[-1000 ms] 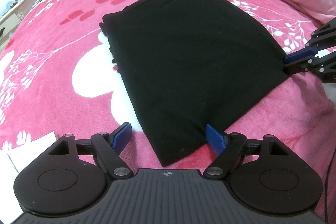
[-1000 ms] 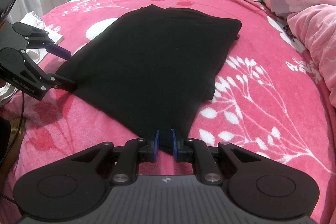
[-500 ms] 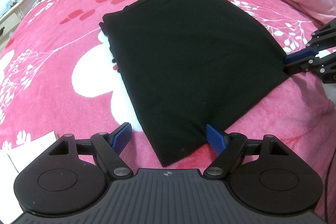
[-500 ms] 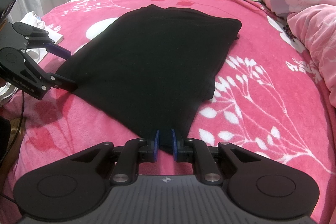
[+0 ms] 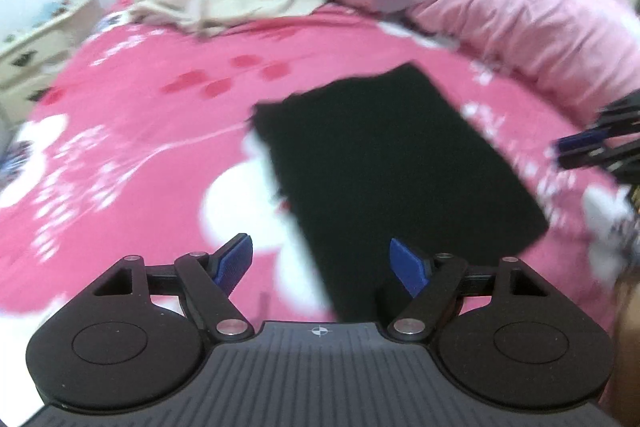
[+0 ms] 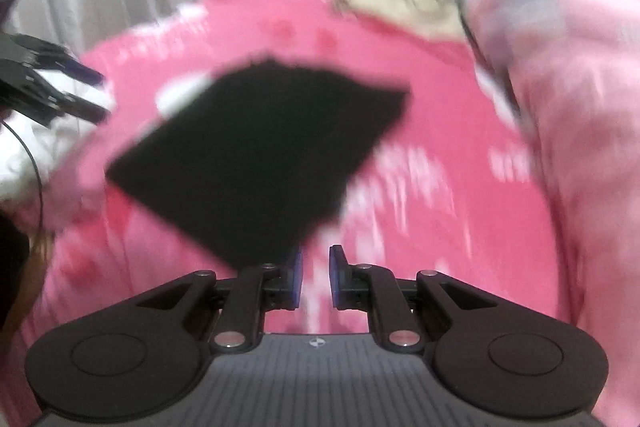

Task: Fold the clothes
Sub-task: 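Lift the shirt edge with the right gripper while the left gripper closes on the shirt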

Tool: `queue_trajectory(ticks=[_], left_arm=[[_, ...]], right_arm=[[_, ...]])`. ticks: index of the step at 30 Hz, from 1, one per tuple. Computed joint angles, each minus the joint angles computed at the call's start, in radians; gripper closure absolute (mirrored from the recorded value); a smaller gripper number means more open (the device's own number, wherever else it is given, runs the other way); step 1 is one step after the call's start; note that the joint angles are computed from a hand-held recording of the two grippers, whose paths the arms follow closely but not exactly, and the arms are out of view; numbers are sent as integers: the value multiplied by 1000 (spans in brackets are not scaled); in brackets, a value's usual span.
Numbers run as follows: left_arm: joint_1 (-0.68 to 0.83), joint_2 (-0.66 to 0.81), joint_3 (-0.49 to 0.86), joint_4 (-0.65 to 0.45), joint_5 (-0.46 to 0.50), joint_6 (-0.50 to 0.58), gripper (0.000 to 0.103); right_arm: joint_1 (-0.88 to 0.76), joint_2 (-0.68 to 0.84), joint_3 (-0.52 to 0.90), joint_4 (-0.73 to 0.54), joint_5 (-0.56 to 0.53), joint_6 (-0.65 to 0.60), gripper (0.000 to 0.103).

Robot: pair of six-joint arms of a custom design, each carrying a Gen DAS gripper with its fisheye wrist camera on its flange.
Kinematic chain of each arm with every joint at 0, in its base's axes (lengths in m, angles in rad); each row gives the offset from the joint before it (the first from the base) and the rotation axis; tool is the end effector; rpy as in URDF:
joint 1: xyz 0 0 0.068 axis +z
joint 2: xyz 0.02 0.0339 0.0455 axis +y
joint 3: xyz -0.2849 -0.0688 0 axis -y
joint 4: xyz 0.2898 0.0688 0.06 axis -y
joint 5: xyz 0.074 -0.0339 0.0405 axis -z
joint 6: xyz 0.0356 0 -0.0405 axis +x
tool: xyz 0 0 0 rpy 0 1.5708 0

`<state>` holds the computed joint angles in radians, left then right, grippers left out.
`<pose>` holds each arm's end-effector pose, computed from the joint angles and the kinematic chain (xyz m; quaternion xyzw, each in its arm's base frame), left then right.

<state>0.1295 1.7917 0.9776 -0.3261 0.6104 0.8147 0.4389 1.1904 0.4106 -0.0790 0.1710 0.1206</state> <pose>0.3676 0.0273 0.1282 0.3735 0.8561 -0.1688 0.3150 0.2142 0.0938 0.1343 -0.1186 0.9268 0.0190 0.3559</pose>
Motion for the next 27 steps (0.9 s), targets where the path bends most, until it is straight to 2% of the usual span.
queue_trajectory(ticks=[3,4,6,7,9,12,14,16,20,21,22,24,27], left_arm=[[-124,144,84,13,-34,-79,28],[-151,192,107,20,-81,-80,30],[-143,237,112,46,-116,-71,29],[-113,240,117,30,-78,-52,28],[-74,227,130,-17,-78,-38,27],[-43,229,203,-103,34,-15,26],[-84,252,256,-82,79,-51,24],[-154,299,303,-23,86,-134,24],[-223,431,401,105,-49,-294,29],[-203,463,443,85,-27,-344,33],[-174,476,473,58,17,-390,30],[-133,454,467,79,22,-464,23],[-90,477,548,-72,97,-428,22]], right_arm=[[-24,264,123,164,-70,-57,89],[-34,339,158,190,-91,-64,89],[-61,437,190,199,-109,-81,90],[-85,444,176,200,-128,-83,91],[-144,406,124,198,-190,-74,91],[-190,324,124,97,-213,-97,89],[-210,316,170,78,-226,-127,89],[-222,399,265,119,-259,-119,89],[-252,668,480,198,-317,-80,89],[-273,708,510,202,-317,-63,91],[-297,733,525,211,-307,-48,91],[-345,754,534,233,-304,-9,91],[-424,671,456,272,-380,76,82]])
